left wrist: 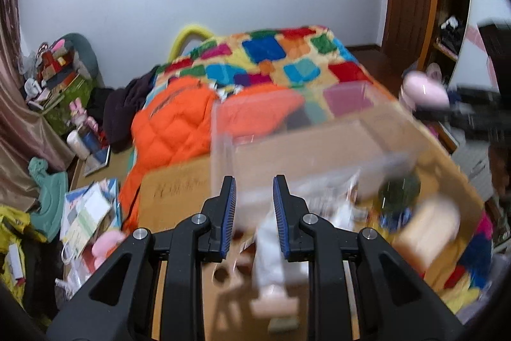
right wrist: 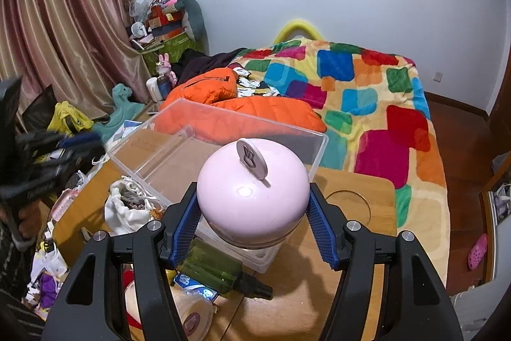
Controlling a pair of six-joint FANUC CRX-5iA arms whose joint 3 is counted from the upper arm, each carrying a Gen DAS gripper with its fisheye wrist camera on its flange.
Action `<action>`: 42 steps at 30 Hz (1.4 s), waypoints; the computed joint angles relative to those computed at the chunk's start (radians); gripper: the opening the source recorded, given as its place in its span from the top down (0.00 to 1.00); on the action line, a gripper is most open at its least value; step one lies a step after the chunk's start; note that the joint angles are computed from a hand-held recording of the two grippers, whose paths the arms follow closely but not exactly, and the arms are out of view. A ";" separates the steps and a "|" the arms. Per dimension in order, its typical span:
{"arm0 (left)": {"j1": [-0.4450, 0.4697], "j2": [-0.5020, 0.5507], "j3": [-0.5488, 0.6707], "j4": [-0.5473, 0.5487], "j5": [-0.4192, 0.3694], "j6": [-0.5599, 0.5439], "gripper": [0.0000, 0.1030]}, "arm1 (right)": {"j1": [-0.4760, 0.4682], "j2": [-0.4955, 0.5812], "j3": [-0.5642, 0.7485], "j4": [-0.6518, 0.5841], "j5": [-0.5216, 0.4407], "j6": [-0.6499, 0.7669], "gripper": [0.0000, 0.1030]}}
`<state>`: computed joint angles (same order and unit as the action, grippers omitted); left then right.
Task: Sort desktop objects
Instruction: 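Lower the tile into the clear box and open the left gripper while the right releases the compact there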
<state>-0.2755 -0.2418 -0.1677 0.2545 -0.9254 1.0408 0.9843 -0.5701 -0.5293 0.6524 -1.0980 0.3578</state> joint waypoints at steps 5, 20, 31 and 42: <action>0.069 -0.076 -0.095 0.031 -0.089 -0.033 0.77 | -0.021 0.019 0.015 -0.027 0.014 0.025 0.42; 0.147 -0.157 -0.228 0.180 -0.154 -0.127 0.65 | -0.105 0.112 0.089 -0.141 0.020 0.127 0.42; 0.144 -0.155 -0.255 0.157 -0.186 -0.138 0.65 | -0.149 0.152 0.119 -0.215 0.038 0.179 0.42; 0.127 -0.143 -0.269 0.139 -0.122 -0.100 0.72 | -0.166 0.223 0.172 -0.238 0.006 0.250 0.42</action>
<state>-0.1481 -0.3853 -0.4366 0.3934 -1.0478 0.9405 0.8180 -0.3470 -0.3573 0.4143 -1.0924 0.6079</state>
